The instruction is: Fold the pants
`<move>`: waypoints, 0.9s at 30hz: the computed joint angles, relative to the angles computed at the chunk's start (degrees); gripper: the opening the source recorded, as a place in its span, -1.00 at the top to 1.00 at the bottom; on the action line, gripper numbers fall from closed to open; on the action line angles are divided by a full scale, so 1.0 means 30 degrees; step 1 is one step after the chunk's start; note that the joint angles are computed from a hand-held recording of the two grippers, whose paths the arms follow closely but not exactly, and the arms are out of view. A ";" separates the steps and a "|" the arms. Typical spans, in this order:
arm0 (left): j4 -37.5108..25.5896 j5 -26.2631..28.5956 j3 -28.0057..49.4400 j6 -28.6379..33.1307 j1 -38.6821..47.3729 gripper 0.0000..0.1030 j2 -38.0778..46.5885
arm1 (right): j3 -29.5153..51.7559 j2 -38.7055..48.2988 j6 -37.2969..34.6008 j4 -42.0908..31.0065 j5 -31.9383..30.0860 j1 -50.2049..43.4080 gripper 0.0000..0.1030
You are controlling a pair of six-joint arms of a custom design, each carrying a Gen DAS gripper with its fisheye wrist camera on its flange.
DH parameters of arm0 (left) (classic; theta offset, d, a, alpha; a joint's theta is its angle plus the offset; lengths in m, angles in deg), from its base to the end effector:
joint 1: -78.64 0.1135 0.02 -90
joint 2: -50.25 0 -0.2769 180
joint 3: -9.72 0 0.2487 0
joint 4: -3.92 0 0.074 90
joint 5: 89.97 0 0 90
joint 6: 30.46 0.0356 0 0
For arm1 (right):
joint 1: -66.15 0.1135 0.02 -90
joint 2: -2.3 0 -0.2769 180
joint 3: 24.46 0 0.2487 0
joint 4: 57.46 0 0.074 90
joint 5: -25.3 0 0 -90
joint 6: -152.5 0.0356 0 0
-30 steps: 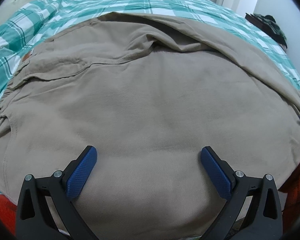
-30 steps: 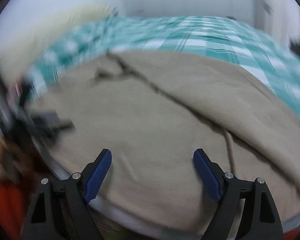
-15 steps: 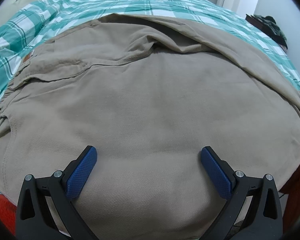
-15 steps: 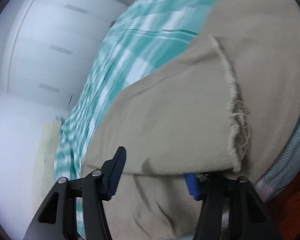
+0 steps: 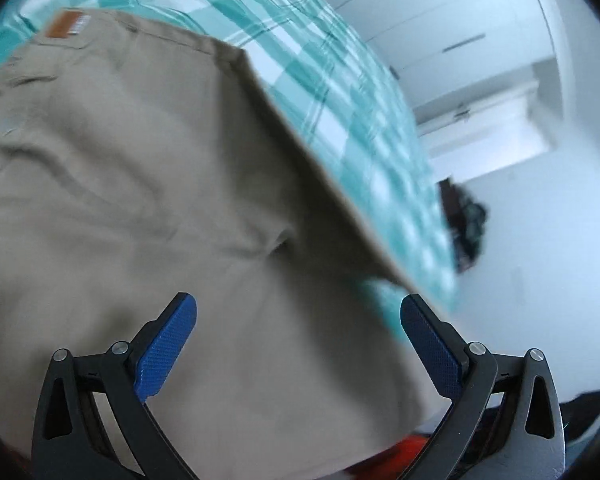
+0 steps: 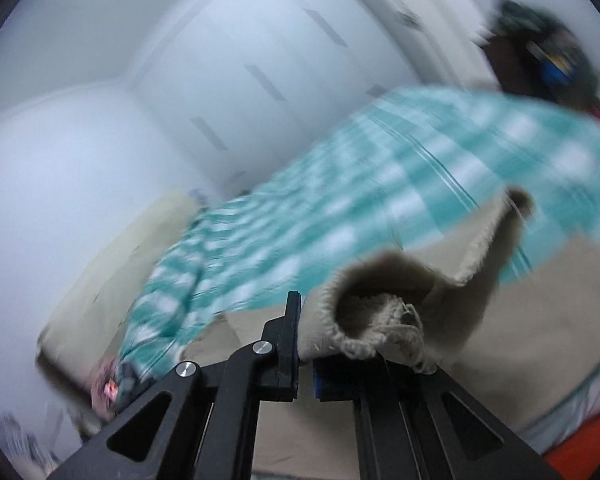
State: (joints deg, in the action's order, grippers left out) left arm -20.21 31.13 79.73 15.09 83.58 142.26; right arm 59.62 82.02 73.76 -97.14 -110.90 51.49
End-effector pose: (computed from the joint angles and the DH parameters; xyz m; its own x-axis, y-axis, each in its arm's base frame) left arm 0.3331 0.0103 0.2217 -0.7108 -0.6633 -0.2340 -0.3010 0.5875 -0.7511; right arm 0.2958 -0.0508 0.3478 -0.6256 0.3034 -0.7188 -0.2778 0.7743 0.5686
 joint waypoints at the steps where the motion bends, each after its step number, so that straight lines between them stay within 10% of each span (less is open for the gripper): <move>1: -0.0002 -0.0068 0.0551 -0.0189 0.0137 -0.98 0.0447 | 0.0273 -0.0430 -0.0501 -0.0449 -0.0416 -0.0109 0.91; 11: -0.2118 0.0416 0.5829 -0.0537 0.0722 -0.80 0.4283 | 0.2902 -0.2200 -0.6821 -0.7663 -0.6176 -0.4108 0.91; 13: -0.3418 0.0932 0.6695 0.0344 0.0575 0.83 0.4920 | 0.4068 -0.1313 -0.9493 -1.0572 -0.7093 -0.5497 0.91; 14: -0.4892 0.0750 0.7400 0.1079 0.0366 0.99 0.5290 | 0.4536 -0.0782 -1.0608 -1.1613 -0.6896 -0.6009 0.91; 16: -0.6785 -0.0608 0.8172 0.1791 -0.0254 0.93 0.5509 | 0.5876 0.1145 -1.2193 -1.3598 -0.5246 -0.6186 0.92; 21: -0.6190 -0.2455 0.8770 0.0808 -0.1486 0.93 0.3519 | 0.7858 0.5538 -0.8362 -0.8694 0.2922 -0.2935 0.92; 27: -0.5242 -0.4932 0.4454 0.3224 -0.2723 0.86 -0.2911 | 1.1892 0.6846 -0.5657 -0.4731 -0.0780 -0.2763 0.91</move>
